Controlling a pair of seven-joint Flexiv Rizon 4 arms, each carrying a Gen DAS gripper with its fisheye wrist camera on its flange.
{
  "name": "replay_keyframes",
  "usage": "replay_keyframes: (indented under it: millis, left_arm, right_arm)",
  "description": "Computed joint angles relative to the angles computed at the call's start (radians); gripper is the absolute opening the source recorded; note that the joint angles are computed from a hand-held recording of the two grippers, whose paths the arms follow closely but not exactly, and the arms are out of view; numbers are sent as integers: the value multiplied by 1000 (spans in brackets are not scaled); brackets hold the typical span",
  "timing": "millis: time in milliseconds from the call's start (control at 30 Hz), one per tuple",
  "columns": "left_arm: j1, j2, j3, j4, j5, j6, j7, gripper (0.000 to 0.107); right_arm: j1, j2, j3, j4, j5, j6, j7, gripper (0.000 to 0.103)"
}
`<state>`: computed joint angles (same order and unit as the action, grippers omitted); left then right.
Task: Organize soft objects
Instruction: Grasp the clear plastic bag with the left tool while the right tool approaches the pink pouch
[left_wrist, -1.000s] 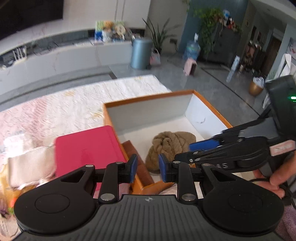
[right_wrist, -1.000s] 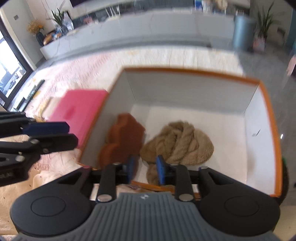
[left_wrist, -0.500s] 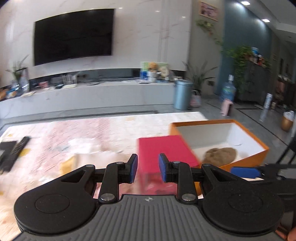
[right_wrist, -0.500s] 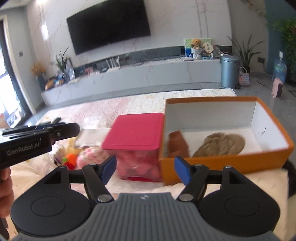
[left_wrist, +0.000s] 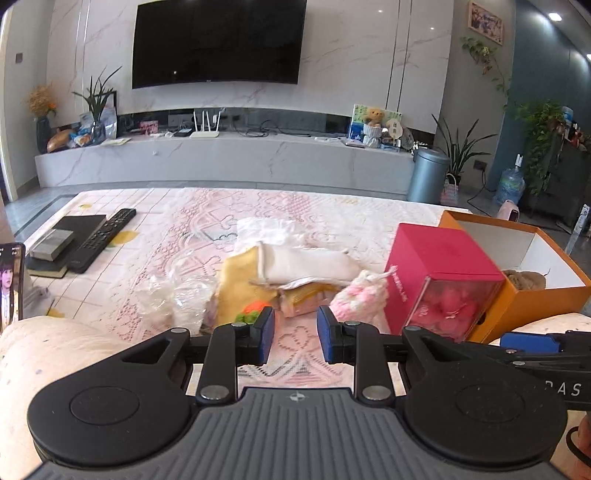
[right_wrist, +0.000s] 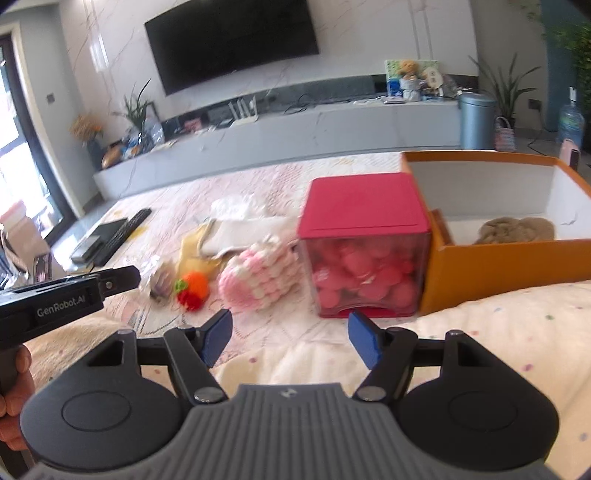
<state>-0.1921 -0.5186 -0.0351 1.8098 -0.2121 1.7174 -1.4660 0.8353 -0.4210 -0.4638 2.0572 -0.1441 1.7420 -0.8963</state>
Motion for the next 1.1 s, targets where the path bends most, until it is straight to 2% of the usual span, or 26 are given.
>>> replay_keyframes:
  millis: [33, 167, 300, 367, 400, 500, 600, 700, 800, 967, 1100]
  left_arm:
    - [20, 3, -15, 6, 3, -2, 7, 31]
    - [28, -2, 20, -22, 6, -67, 29, 33]
    - [143, -7, -77, -33, 9, -107, 111, 43]
    - [205, -12, -132, -50, 9, -150, 191, 44]
    - [216, -16, -138, -67, 11, -177, 228, 44]
    - [219, -44, -119, -128, 32, -237, 346, 45]
    - [202, -82, -85, -200, 56, -304, 450, 51]
    - [205, -126, -86, -264, 69, -380, 578, 53]
    - [203, -169, -79, -310, 117, -377, 743, 54]
    - [212, -211, -76, -376, 163, -460, 1021, 59]
    - [193, -254, -48, -413, 197, -443, 1174, 65]
  right_arm:
    - [-6, -7, 11, -13, -7, -7, -4, 69]
    - [-62, -39, 73, -78, -56, -42, -17, 69]
    - [-138, -81, 156, -152, -106, -80, -12, 69]
    - [-188, -107, 208, -197, -129, -105, -10, 69]
    - [-200, -119, 223, -216, -140, -118, -4, 69]
    - [-264, -157, 296, -284, -170, -166, 1, 69]
    - [-320, -199, 365, -352, -189, -209, 1, 70]
    - [-350, -235, 399, -404, -203, -233, 0, 72]
    - [-370, -265, 423, -449, -215, -258, -9, 76]
    - [-401, -307, 461, -517, -214, -298, -32, 79]
    - [-406, -335, 472, -575, -191, -361, -6, 85]
